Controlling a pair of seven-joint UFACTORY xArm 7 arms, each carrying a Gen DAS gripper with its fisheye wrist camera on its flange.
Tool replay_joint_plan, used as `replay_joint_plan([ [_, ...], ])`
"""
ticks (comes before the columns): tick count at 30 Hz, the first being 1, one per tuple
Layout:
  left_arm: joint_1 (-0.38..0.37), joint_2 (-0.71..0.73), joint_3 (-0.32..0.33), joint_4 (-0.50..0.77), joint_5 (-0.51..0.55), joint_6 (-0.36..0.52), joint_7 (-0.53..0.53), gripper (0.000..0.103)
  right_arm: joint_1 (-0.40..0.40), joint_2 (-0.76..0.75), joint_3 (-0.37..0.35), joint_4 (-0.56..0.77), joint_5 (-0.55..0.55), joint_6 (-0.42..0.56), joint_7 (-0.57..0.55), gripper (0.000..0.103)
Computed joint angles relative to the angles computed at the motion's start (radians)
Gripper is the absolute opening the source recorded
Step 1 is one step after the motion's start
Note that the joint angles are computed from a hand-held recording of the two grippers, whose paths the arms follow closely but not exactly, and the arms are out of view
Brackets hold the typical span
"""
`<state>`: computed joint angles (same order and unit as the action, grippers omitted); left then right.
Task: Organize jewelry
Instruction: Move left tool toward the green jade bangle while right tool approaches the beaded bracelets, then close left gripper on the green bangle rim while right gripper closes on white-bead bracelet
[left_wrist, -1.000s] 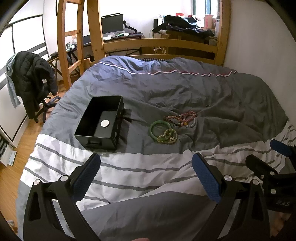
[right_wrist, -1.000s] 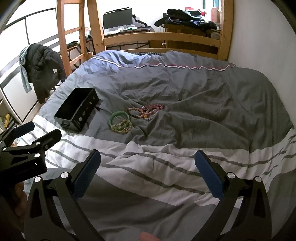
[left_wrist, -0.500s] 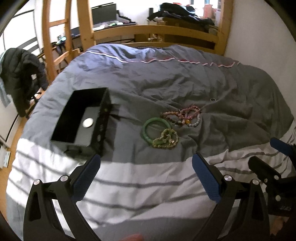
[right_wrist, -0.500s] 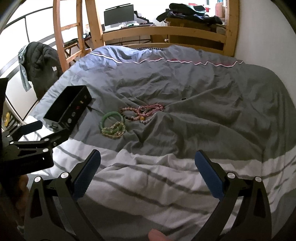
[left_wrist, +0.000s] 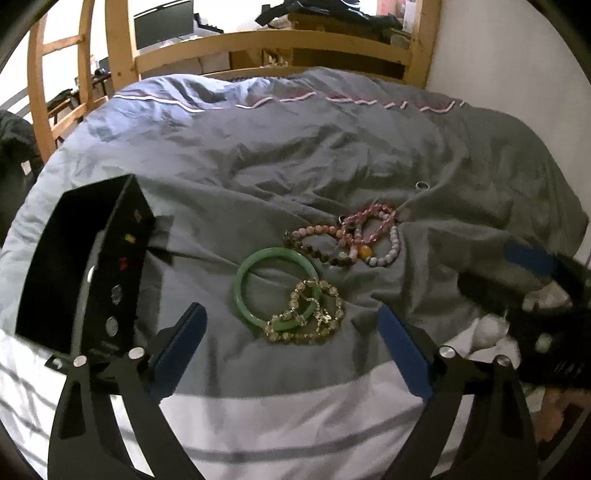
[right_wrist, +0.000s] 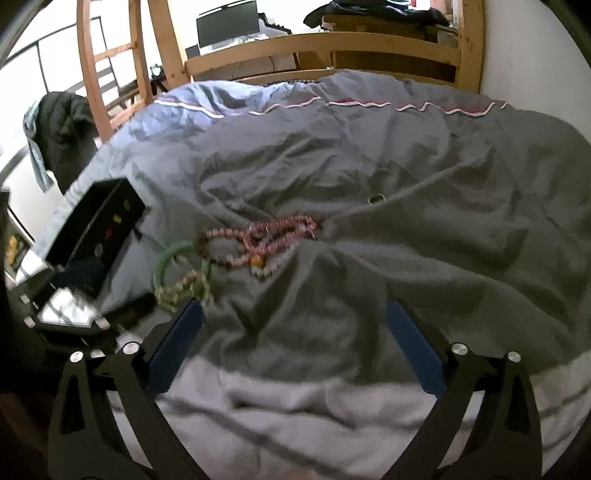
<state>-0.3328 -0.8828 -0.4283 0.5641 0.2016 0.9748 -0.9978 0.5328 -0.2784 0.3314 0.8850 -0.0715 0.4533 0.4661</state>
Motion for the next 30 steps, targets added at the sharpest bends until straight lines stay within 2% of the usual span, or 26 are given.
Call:
replay_joint_plan([
  [1,0.000,0.005,0.004,-0.008,0.004,-0.014,0.006,0.088,0.002,0.015,-0.002,0.010,0.001,-0.010,-0.010,0.090],
  [2,0.000,0.011,0.011,-0.017,0.006,-0.033,0.013,0.086,0.003,0.046,-0.003,0.033,-0.004,-0.018,-0.026,0.080],
  [6,0.005,0.035,0.064,-0.064,-0.002,-0.116,0.049,0.076,0.017,0.157,-0.005,0.111,-0.023,-0.045,-0.084,0.068],
  [10,0.042,0.061,0.103,-0.103,-0.009,-0.191,0.062,0.066,0.033,0.256,-0.006,0.182,-0.080,-0.051,-0.082,0.065],
  [15,0.064,0.085,0.131,-0.149,-0.031,-0.257,0.074,0.061,0.057,0.346,-0.025,0.209,-0.019,-0.091,-0.111,0.061],
  [18,0.084,0.111,0.113,-0.140,-0.008,-0.262,0.082,0.057,0.066,0.396,-0.038,0.232,0.000,-0.095,-0.113,0.051],
  [19,0.089,0.116,0.107,-0.138,0.001,-0.265,0.082,0.054,0.069,0.405,-0.044,0.231,-0.002,-0.103,-0.103,0.048],
  [20,0.092,0.119,0.107,-0.137,0.005,-0.269,0.083,0.049,0.069,0.415,-0.048,0.236,0.003,-0.102,-0.102,0.040],
  [22,0.093,0.118,0.114,-0.140,0.005,-0.277,0.085,0.043,0.063,0.413,-0.045,0.226,0.038,-0.120,-0.125,0.035],
  [23,0.095,0.113,0.121,-0.143,0.003,-0.280,0.085,0.037,0.065,0.411,-0.049,0.223,0.036,-0.128,-0.119,0.027],
  [26,0.096,0.084,0.145,-0.161,-0.020,-0.288,0.083,0.022,0.066,0.403,-0.052,0.211,0.040,-0.150,-0.114,0.024],
  [27,0.096,0.074,0.149,-0.165,-0.027,-0.288,0.083,0.019,0.069,0.400,-0.054,0.211,0.032,-0.152,-0.107,0.020],
  [30,0.097,0.055,0.155,-0.172,-0.046,-0.297,0.087,0.017,0.074,0.378,-0.059,0.198,0.009,-0.164,-0.087,0.016],
])
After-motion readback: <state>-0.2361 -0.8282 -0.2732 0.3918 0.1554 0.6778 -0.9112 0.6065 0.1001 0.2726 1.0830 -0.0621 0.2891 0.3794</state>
